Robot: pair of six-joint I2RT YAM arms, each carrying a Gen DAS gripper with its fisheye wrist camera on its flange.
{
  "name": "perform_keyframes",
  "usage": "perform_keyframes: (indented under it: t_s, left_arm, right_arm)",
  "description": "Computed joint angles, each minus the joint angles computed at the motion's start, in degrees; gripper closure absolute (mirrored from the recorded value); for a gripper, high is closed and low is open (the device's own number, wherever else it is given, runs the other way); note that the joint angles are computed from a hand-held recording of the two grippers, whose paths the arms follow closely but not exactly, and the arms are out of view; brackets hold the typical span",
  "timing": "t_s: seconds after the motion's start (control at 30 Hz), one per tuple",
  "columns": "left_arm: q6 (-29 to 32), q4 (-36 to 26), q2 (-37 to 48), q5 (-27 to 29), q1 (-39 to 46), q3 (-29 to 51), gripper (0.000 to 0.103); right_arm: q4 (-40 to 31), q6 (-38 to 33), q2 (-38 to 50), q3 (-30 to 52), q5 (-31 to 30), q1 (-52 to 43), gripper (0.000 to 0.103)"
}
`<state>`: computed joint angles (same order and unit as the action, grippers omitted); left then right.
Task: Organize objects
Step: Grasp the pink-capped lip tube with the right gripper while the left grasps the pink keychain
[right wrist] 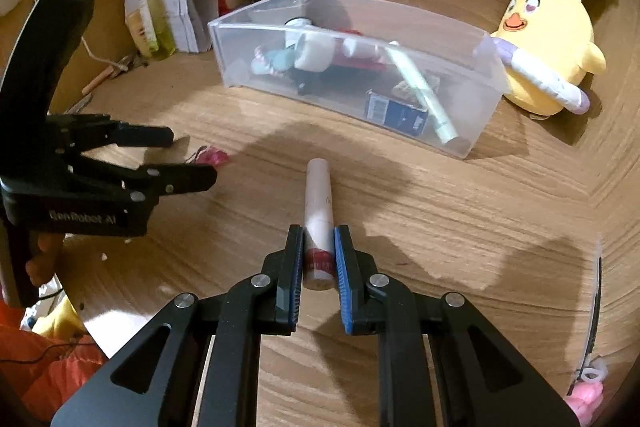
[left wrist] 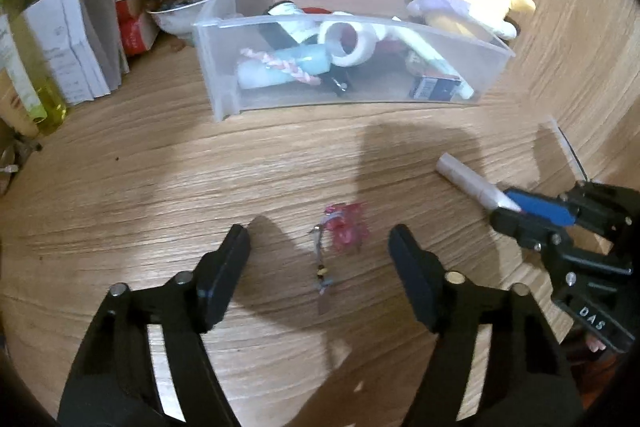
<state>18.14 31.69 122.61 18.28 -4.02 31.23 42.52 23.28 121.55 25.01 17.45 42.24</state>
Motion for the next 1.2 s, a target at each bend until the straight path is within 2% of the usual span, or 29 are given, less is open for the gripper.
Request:
perform_keyframes:
  t_s: [0.03,0.1,0.23,0.3,0.33,0.63,1.2]
  left_arm:
    - [0.23,0.26,0.0,-0.07,-0.31,-0.14,0.041]
    - [0.92,1.49,0.05,-0.19,-0.94,-0.8,0.055]
    - [1.57,5.32,0.77,-1.22,-2.17,-2.18,0.065]
    - [1.73,6.17,0.97,-1.7,-2.58,-2.33,0.078]
    - [1.82,6.08,1.01,-1.47,-2.56,-2.18,0.081]
    - [1.05,7.45,-0.53,-0.47,-1.97,-3.53,0.081]
    - [-2.4,6.18,-11.81,4.95,2.56,-5.36,0.081]
  right_arm:
    - [0.31,0.16,-0.2,-0.16,-0.04,-0.27,0.089]
    - [1.15,0.35,-0.14,-0.41,-0.43,-0.83,0.089]
    - [1.7,0.6,-0.12,-0.17,-1.06,-1.7,0.089]
    - [2.23,0.72,-0.04,-0.05,-1.51,-2.07,0.089]
    - [2.39,0.79,-0.07,0.06,-1.78,-2.28,0.089]
    - [5.5,0.97,-2.27,-1.02,-4.55,-4.6,0.089]
    - [4.39,-0.47,-11.62,-2.83,-1.19,-4.24,0.089]
